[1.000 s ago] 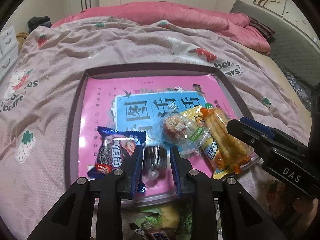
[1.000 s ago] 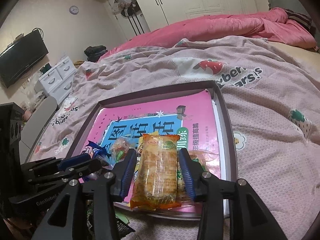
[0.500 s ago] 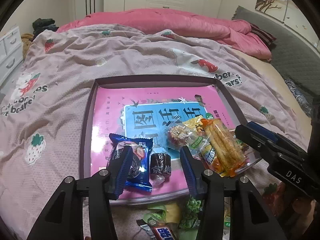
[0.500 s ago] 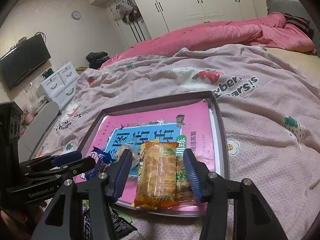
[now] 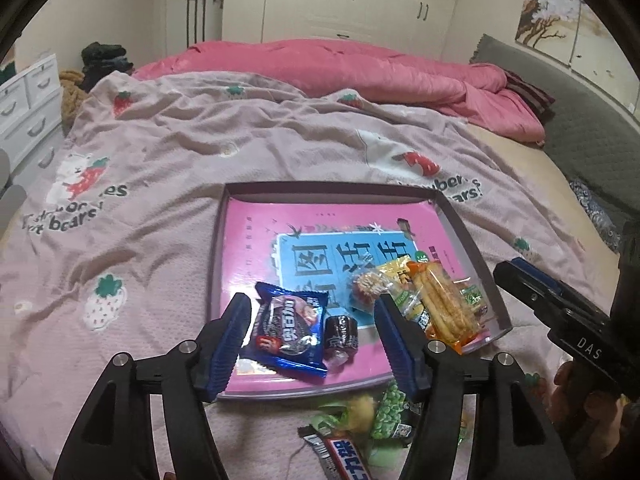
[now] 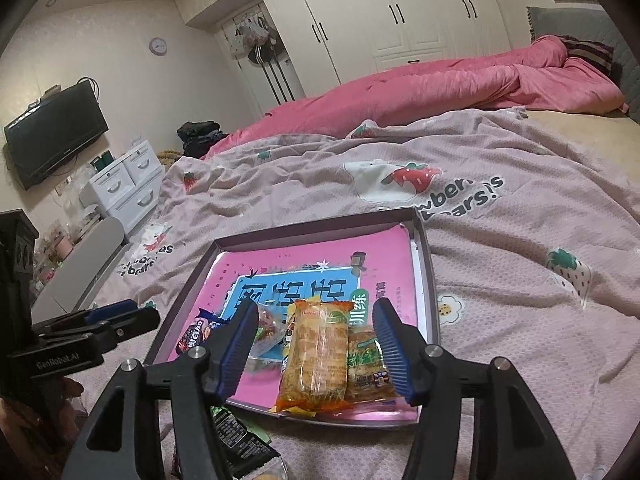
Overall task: Organize snacks
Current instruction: 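Raise both open grippers and move them back over the remaining snacks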
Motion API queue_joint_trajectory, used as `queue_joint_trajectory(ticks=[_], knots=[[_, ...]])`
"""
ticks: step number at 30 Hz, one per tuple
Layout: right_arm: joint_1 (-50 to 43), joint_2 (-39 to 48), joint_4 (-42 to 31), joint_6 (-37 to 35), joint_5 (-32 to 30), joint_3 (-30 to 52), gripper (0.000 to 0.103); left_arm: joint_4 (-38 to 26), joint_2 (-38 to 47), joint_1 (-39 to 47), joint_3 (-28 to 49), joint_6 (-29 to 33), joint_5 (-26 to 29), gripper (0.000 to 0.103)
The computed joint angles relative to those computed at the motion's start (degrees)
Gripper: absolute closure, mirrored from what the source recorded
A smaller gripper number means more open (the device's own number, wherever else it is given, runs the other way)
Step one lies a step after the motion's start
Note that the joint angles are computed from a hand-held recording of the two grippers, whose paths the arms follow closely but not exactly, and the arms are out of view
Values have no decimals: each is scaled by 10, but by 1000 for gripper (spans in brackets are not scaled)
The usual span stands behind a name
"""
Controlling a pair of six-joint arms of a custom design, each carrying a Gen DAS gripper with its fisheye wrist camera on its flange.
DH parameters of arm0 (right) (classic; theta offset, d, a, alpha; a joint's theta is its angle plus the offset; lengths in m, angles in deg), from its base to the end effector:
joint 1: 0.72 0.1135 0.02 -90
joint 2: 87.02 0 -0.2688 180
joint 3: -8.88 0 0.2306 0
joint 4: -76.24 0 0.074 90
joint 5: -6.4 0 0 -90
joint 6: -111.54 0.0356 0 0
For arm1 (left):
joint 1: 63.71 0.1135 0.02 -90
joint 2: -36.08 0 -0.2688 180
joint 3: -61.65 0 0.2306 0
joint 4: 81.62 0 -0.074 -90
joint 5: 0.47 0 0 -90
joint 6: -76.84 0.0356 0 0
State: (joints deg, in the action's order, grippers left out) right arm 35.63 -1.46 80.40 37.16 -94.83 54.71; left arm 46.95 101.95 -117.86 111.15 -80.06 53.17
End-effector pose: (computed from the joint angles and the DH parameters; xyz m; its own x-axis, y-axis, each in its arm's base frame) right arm 0.2094 0.1627 0.1707 -0.6421 -0.1446 -0.7529 -0.5566 0.7632 0.3281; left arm 0.1168 -0.1256 0.1988 -0.6925 -0.3064 -0.6531 -0.2941 0.9466 -0.1322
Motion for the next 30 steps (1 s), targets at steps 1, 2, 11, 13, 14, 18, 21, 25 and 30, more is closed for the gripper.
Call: queue_joint_trajectory(ticks=[1,2,11,13,14,18,21,25,30], knots=[[0,-3,0,0,-1,-2,43,-9,-5,-4,1,-5,-2,35],[0,-6,-1,1,0,-3,42,-16,-6,-9,3,-12,-4,34],[0,-54,-15,2,0,-25,40,-63,-10,-49,10,-58,-14,33],[3,-67,-20,2,3,-30,40,-74,-4,-61,16,-70,-19,32],[5,-71,-22,2,5,-32,40,-78,-1,-66,18,-74,-21,32],[13,-96,-36,1,12,-44,39,-97,8,-91,28,-94,-25,30],[22,-109,-49,-1,20,-51,39,-105,8,-101,30,-103,-24,30],[33,-129,-64,-3,28,-60,39,-117,9,-116,32,-119,-25,30],[54,-152,-85,-1,42,-70,39,-139,14,-141,37,-147,-25,30]])
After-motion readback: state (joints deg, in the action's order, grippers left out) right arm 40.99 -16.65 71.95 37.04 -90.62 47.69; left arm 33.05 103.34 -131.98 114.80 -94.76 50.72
